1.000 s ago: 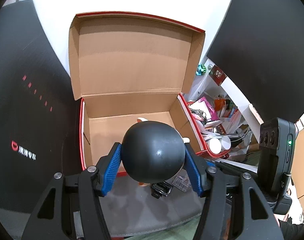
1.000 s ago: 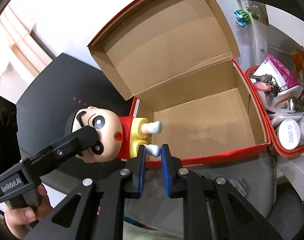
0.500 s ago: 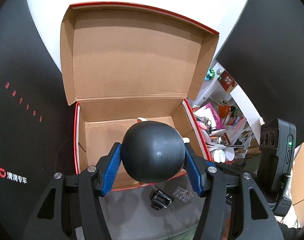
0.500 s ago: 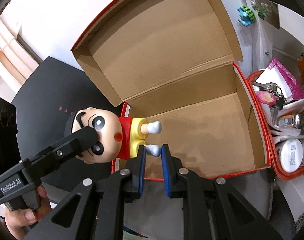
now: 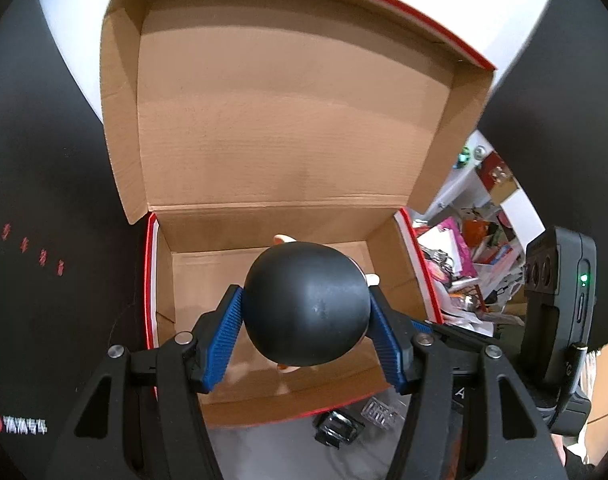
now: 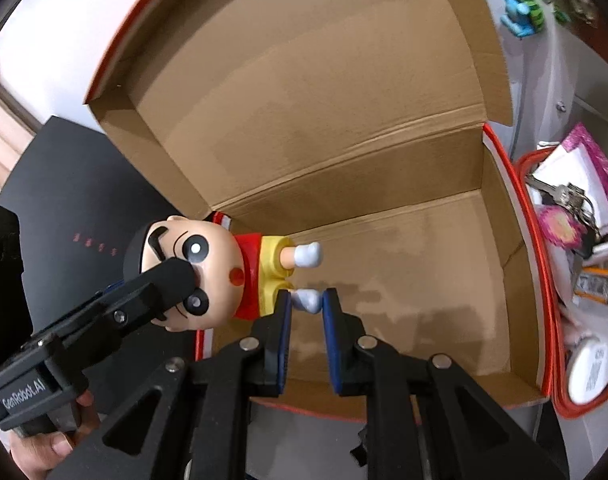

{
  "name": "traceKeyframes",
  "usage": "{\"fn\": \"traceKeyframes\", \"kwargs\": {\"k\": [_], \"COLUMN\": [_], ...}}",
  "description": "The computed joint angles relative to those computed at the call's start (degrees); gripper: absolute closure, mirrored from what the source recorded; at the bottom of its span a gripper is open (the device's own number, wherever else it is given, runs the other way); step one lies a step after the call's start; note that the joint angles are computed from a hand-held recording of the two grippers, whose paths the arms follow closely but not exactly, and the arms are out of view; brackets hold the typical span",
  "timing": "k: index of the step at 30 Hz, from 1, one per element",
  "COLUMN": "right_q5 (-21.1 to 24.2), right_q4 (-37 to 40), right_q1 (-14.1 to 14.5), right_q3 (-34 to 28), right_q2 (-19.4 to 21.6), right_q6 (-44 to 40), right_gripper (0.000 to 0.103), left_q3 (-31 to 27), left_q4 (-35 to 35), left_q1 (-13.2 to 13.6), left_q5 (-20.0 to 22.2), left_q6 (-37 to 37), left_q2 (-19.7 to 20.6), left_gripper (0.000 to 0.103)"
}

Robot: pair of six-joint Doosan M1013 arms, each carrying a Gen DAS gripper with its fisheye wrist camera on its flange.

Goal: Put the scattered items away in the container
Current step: 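Lower the figurine into the shoebox and open the right gripper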

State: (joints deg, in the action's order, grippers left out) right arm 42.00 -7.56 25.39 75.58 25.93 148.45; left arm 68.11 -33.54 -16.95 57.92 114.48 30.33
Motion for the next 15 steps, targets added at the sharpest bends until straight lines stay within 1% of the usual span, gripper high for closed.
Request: {"fn": "traceKeyframes", "kwargs": {"k": [8, 15], "right_q5": [4.38, 6.69], "right_q4": [7.07, 11.15], "right_q1": [-2.16, -3.69], "right_q3": [-3.91, -5.77], "right_q2": [3.31, 5.25], "right_q6": [-6.07, -8.5], "right_gripper": [0.088, 0.088], "left_q3": [-3.73, -6.8], "left_q4": [2.45, 3.79], "left_q1": [-0.16, -0.29], "left_q5": [1.89, 3.85], "left_q6": [-4.14, -7.34], "left_q2": [3.3, 5.97], "left_gripper": [0.042, 0.042]}}
